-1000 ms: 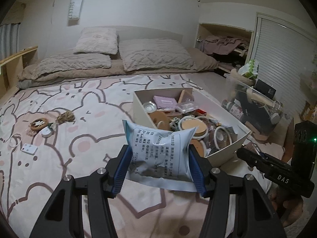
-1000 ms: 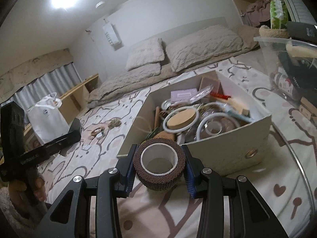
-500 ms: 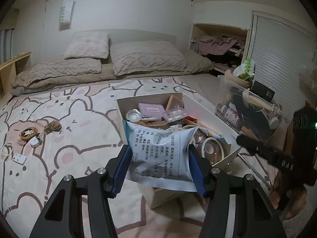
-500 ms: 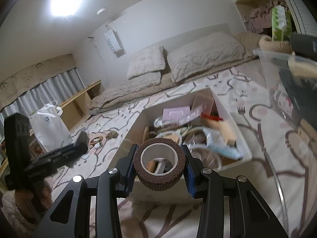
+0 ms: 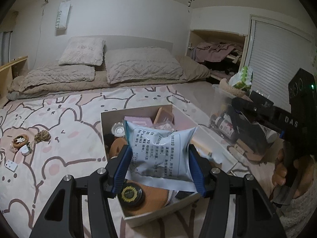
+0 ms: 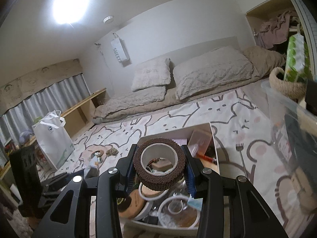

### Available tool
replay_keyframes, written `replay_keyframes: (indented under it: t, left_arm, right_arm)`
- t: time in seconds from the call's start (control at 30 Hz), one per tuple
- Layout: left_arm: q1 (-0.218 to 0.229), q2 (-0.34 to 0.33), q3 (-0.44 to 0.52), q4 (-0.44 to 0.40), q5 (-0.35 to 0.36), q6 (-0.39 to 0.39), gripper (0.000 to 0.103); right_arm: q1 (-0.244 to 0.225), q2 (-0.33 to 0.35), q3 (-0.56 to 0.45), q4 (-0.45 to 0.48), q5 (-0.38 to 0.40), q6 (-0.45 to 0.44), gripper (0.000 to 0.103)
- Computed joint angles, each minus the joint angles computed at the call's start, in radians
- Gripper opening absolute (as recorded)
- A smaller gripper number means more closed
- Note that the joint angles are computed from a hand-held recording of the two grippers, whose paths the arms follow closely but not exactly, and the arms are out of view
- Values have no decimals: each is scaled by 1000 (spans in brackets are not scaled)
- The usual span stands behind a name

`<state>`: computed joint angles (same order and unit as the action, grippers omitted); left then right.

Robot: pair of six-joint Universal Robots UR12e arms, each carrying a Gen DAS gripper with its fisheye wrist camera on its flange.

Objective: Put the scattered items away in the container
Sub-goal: 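Open the right gripper to drop the bandage roll into the box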

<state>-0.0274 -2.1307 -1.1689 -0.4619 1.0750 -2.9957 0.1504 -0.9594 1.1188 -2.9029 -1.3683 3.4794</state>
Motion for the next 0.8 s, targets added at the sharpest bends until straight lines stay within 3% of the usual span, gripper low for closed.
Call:
replay_keyframes:
  t: [0.13,0.37,0.5,0.67,0.8]
  left_arm:
    - [-8,-24,33,17,22,-51,57]
    - [-16,-61,85,2,40,-109,57]
    - [-19,-79,108,-24,43,-128,57]
    - [-23,-89,116,-41,49,-127,57]
    - [-26,-93,118,-63,59,-117,57]
  right_arm:
    - [-13,26,-56,46,38,6,43]
    - [-37,97,-205,222,108,38,43]
    - [-40,145,-304,358,88,-2,43]
    - [-37,216,-447,556,44,-114,43]
    - [-41,282,-566,674,57,-120,43]
